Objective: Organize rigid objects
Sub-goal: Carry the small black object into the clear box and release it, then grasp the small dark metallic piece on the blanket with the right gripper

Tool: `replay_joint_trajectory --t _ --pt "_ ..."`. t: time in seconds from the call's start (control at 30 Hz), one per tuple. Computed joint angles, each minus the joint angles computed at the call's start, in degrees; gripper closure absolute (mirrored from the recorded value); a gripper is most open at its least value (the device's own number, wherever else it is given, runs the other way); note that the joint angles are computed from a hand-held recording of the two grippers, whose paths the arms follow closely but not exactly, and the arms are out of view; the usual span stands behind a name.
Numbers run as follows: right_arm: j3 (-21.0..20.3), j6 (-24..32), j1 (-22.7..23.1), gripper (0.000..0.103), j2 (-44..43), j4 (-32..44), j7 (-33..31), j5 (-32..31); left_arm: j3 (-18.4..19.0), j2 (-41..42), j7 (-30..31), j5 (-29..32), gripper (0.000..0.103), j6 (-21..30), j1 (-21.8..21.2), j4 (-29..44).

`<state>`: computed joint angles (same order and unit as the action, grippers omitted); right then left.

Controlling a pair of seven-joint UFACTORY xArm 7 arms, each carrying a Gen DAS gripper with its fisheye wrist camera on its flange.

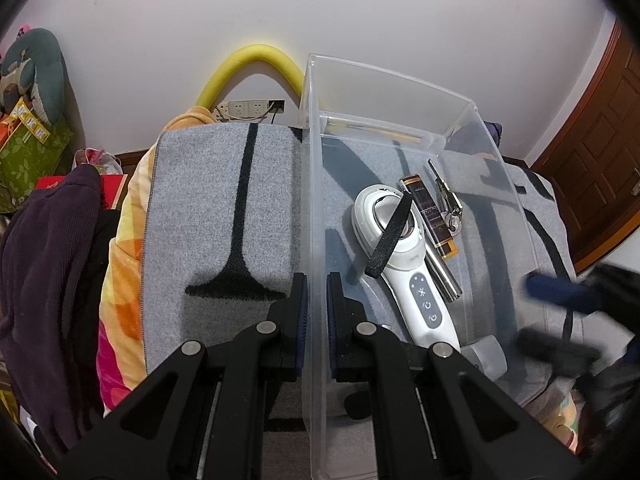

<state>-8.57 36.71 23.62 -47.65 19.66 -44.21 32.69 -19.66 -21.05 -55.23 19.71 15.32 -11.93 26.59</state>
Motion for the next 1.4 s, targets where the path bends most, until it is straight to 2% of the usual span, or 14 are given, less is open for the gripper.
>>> replay_joint_trajectory --t 0.1,0.17,0.33,0.5,0.7,0.9,0.93,0.97,1.0,1.03,1.4 --pt "-0.83 1.32 -3.12 0.066 -3.92 -0.47 0.03 -2.03 -0.18 0.07 -0.18 0.27 0.097 0.25 0.10 0.12" --pt "-1.37 1.77 -5.59 0.059 -6.54 -1.24 0.18 -3.73 -0.24 0.21 -0.27 0.44 0.097 0.55 0.08 0.33" --pt "-2.70 3.94 -10.51 0.059 -8.77 -2.50 0.01 -8.38 -0.18 0.31 -0.52 0.70 0.097 1.25 -0.17 0.69" --pt "-3.41 7.71 -13.51 0.059 -9.40 -4.38 -1.72 -11.83 -0.09 0.42 -0.66 1.04 0.097 2.25 -0.45 1.21" --pt "-1.78 9.13 -13.03 0.059 -9.07 -7.33 -3.66 -13.08 0.19 0.37 -0.74 1.19 0.095 2.80 -0.94 1.43" --pt "0.17 5.62 -11.41 0.059 -5.97 -9.70 -3.73 -12.70 0.42 0.40 -0.78 1.15 0.094 2.69 -1.13 1.38" --pt "0.76 4.39 -11.45 0.061 -6.19 -10.33 -3.47 -12.90 0.41 0.43 -0.82 1.12 0.094 2.62 -1.14 1.38" --pt "1.17 3.64 -11.50 0.070 -6.07 -10.65 -3.18 -13.30 0.45 0.43 -0.82 1.02 0.094 2.55 -1.20 1.36" --pt "0.91 3.94 -11.42 0.076 -5.76 -10.51 -3.18 -13.64 0.48 0.40 -0.84 0.92 0.094 2.48 -1.25 1.31" --pt "0.32 4.50 -11.39 0.077 -5.50 -10.28 -3.30 -13.74 0.48 0.41 -0.84 0.92 0.094 2.44 -1.22 1.31" --pt "-2.71 5.66 -14.06 0.078 -7.87 -8.06 -4.40 -13.54 0.65 0.37 -0.84 0.52 0.094 2.18 -1.32 1.19"
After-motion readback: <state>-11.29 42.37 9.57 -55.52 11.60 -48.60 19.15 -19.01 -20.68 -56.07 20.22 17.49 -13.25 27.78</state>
